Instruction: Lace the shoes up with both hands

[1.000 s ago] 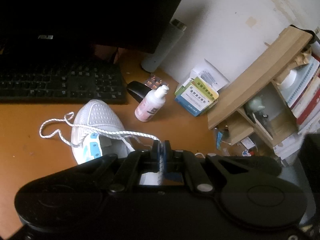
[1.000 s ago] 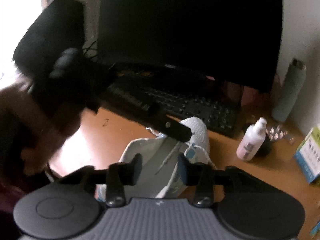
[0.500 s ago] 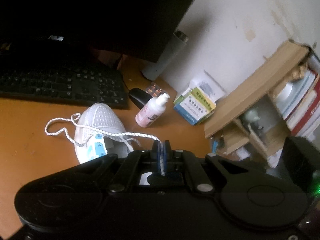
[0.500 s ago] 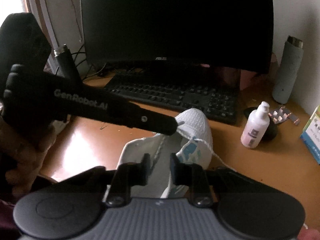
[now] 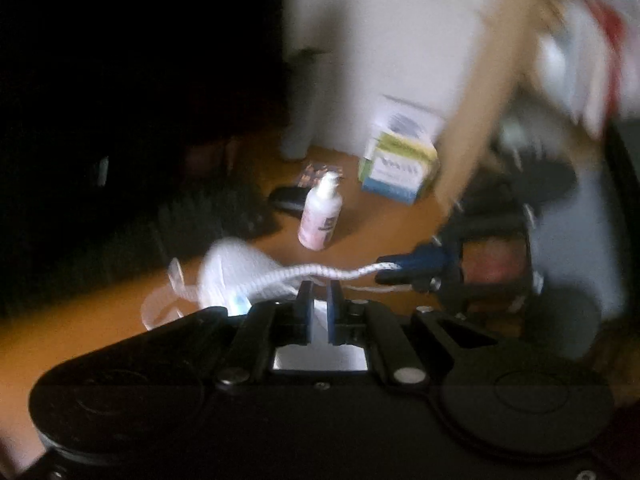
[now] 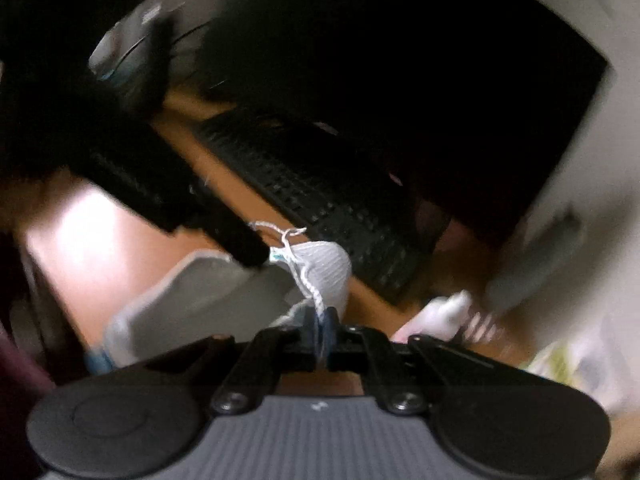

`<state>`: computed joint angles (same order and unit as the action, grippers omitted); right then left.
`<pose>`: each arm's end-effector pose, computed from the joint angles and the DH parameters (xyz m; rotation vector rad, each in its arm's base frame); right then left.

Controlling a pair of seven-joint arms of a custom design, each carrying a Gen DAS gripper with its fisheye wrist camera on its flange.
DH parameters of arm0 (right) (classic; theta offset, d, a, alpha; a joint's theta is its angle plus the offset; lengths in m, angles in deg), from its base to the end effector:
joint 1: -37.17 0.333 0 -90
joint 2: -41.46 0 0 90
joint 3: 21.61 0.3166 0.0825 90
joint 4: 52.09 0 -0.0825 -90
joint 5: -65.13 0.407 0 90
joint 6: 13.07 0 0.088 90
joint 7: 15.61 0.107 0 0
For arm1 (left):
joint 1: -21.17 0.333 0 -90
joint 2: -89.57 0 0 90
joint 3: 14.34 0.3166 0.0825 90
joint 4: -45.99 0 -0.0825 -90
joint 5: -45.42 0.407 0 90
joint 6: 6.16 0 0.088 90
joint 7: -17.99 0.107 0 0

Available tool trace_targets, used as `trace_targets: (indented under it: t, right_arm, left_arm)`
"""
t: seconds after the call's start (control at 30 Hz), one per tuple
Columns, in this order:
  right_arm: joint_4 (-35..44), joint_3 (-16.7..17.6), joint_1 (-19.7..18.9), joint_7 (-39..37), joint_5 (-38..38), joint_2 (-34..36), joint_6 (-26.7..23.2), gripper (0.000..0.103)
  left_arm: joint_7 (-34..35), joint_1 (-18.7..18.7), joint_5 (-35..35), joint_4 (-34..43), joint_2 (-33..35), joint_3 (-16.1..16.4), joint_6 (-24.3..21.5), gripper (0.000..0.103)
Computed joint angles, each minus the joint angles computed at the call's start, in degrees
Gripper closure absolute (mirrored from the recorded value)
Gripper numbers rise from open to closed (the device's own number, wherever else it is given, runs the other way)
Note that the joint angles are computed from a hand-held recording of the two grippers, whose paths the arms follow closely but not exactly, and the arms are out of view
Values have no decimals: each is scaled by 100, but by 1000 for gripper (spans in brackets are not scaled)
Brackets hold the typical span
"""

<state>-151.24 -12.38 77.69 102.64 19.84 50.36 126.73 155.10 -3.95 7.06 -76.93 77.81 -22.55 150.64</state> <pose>0.4414 0.5093 0.5424 -2.3635 0.9055 -0.9226 0.4791 -0.2925 0.5696 -0.8502 2.4446 -1.1565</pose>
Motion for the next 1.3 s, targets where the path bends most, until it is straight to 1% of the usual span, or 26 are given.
trace_targets:
  t: [0.03,0.07,0.17,0.2,0.23,0.33,0.37,0.43,0.7,0.8,0.83,0.87,0.9,1.0,1.07,1.17,1.2,1.23,1.27,1.3]
  right_arm:
    - [-57,39,-58,-567,148,-42,44,100]
    - [-70,77,-101,-1084,325,-62,14,100]
    - [-75,164,-207,-2516,898,-113,-54,100]
    - [-41,183,-218,-2943,1013,-116,-123,100]
    - [-19,180,-210,-3120,1060,-112,-160,100]
    - [85,191,-184,-3810,1158,-96,-338,100]
    - [112,187,-166,-3924,1153,-87,-383,100]
    - [165,179,-131,-4118,1125,-68,-469,100]
    - [202,170,-50,-4527,1012,-99,-674,100]
    - [174,182,-45,-4617,969,-133,-696,100]
    - [182,191,-51,-4658,1018,-137,-716,100]
    - [172,195,-49,-4682,1011,-151,-730,100]
    - [156,199,-47,-4701,993,-166,-740,100]
    - [62,215,-52,-4751,933,-239,-707,100]
    - [-4,241,-61,-4805,918,-296,-695,100]
    - [-111,278,-73,-4878,821,-372,-671,99]
    - [-109,287,-76,-4870,799,-368,-678,99]
    - [-130,285,-73,-4749,733,-397,-703,94]
    - [-155,285,-73,-4609,661,-431,-734,83]
    - [-179,290,-76,-4471,589,-464,-766,77]
  left_arm:
    - [566,-73,172,55,18,8,-82,101]
    - [944,-119,251,109,46,11,-170,101]
    - [1736,-131,751,153,100,-110,-289,101]
    - [1884,-126,882,168,118,-142,-332,101]
    - [1947,-114,950,186,134,-162,-381,101]
    - [2087,-105,1047,223,186,-227,-327,101]
    - [2120,-97,1094,253,198,-238,-397,94]
    - [2241,-92,1173,259,211,-270,-414,90]
    - [2404,-115,1416,112,177,-327,-49,90]
    - [2451,-148,1499,100,170,-297,-75,90]
    - [2464,-159,1484,100,170,-284,-84,90]
    - [2501,-172,1445,100,164,-265,-107,97]
    - [2546,-184,1411,94,154,-250,-129,98]
    - [2649,-198,1411,9,104,-248,-84,99]
    - [2650,-220,1437,-82,55,-254,1,101]
    - [2447,-235,1497,-154,26,-256,89,101]
    - [2259,-219,1511,-197,10,-266,165,101]
    - [1867,-162,1537,-263,-21,-294,278,101]
    - [1601,-140,1557,-266,-6,-283,323,101]
    - [1346,-136,1497,-220,28,-246,301,101]
